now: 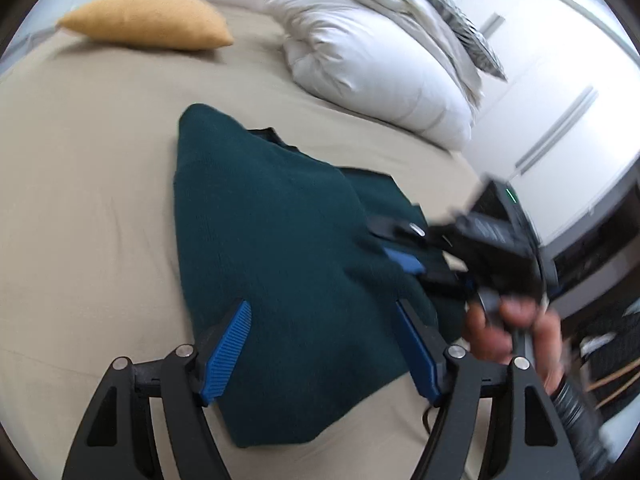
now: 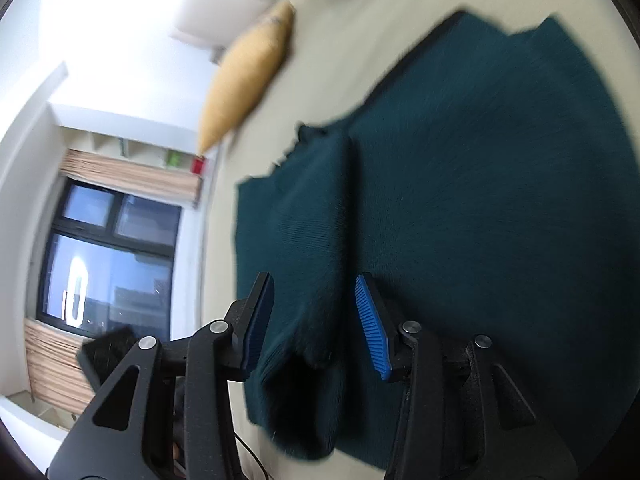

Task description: Fold small clothes

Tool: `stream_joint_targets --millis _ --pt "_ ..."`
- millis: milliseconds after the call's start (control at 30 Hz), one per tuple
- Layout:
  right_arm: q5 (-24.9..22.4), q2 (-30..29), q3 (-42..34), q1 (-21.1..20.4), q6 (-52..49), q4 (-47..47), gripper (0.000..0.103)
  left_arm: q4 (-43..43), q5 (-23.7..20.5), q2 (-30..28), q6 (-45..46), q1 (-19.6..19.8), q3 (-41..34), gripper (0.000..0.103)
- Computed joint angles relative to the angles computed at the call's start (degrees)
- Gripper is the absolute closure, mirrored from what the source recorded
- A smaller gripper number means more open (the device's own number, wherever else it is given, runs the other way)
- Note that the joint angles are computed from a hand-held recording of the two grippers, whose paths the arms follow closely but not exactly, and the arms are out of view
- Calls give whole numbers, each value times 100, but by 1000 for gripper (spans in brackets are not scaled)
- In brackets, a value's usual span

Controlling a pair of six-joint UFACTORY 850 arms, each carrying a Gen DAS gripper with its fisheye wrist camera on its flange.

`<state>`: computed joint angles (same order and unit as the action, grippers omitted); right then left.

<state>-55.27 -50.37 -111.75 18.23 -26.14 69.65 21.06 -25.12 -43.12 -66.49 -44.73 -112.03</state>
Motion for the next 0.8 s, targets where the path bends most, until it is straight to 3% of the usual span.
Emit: stream_joint_targets --millis 100,200,233,333,400,633,800 --pt "-209 -470 -701 54 579 -187 61 319 26 -142 219 -125 -187 29" --pt "-472 -805 -1232 53 828 -131 62 -175 -362 -490 967 -138 -617 29" --pt "-554 -927 -1463 71 937 -267 64 -295 -276 -468 1063 -128 -511 29" --pt "-694 -1099 -1876 143 1099 -656 78 -514 -21 -331 1257 -117 -142 30" --pt "-734 -1088 -1825 143 1053 -657 90 -564 88 -266 1346 -117 24 30" --pt "-146 -434 -869 147 488 -629 93 -809 -27 -276 1760 -142 -60 30" --pt "13 -78 -524 30 270 -696 93 -1912 271 -285 2639 -71 -198 29"
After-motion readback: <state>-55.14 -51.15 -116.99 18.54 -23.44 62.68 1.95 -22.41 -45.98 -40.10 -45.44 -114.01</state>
